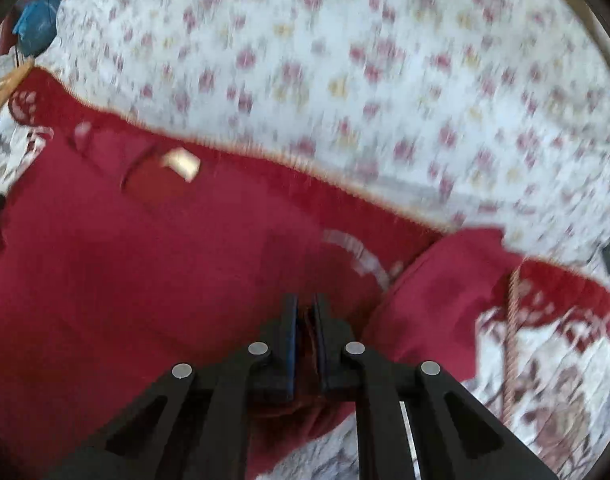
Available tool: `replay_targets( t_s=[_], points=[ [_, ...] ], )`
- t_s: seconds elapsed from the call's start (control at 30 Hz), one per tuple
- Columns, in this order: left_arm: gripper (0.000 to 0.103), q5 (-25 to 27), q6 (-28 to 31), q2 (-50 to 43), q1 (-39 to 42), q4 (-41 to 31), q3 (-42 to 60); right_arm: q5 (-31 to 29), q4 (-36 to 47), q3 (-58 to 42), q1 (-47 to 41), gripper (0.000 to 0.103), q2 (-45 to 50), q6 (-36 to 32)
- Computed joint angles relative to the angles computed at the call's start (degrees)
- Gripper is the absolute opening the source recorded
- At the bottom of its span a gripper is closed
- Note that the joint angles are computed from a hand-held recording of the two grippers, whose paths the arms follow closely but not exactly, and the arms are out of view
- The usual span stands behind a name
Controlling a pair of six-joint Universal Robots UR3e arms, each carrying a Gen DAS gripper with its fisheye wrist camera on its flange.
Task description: Fold small clothes
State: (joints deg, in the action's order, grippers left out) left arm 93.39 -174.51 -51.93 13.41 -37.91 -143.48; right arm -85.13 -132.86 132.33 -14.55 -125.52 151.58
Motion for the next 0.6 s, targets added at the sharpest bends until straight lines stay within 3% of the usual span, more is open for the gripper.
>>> replay_targets(
  t_s=[0.13,0.2,0.3,0.37,0.5,0.57,0.6],
  points=[
    [0.089,1.87,-0.86,-1.77,-0.83,1.91,-0.28,-3.96,-9.93,-1.13,3.73,0.009,7.24,5.9],
    [0.089,0.7,-0.44,-0.68,0.58,0.96,-0.53,-4.83,-12.33,0.52,3.0,0.009,5.83,6.92],
    [0.089,1.08,-0.65,-0.27,0.79,1.38,-0.83,4.38,-6.7,2.68,-6.36,0.009,-4.24,5.15],
    [0.089,2.19,-1.64,-1.28,-0.19,2.61,-0.7,8.2,-7.42,2.86,-8.9,0.009,-7.78,5.11],
    [0.089,3.72,-2.53,-2.45,-1.67,3.84,-0.6,10.92,-11.74,3.9,-8.76,0.01,-6.78,4.05],
    [0.089,4.18,-2.45,-2.87,-1.96,4.07,-0.59,5.57,-13.66,4.47,-5.51,0.024,-1.14,2.48],
    [0.089,4.28,-2.34,-2.72,-1.82,3.89,-0.65,1.23,-10.76,3.4,-4.15,0.041,1.86,2.35]
  ],
)
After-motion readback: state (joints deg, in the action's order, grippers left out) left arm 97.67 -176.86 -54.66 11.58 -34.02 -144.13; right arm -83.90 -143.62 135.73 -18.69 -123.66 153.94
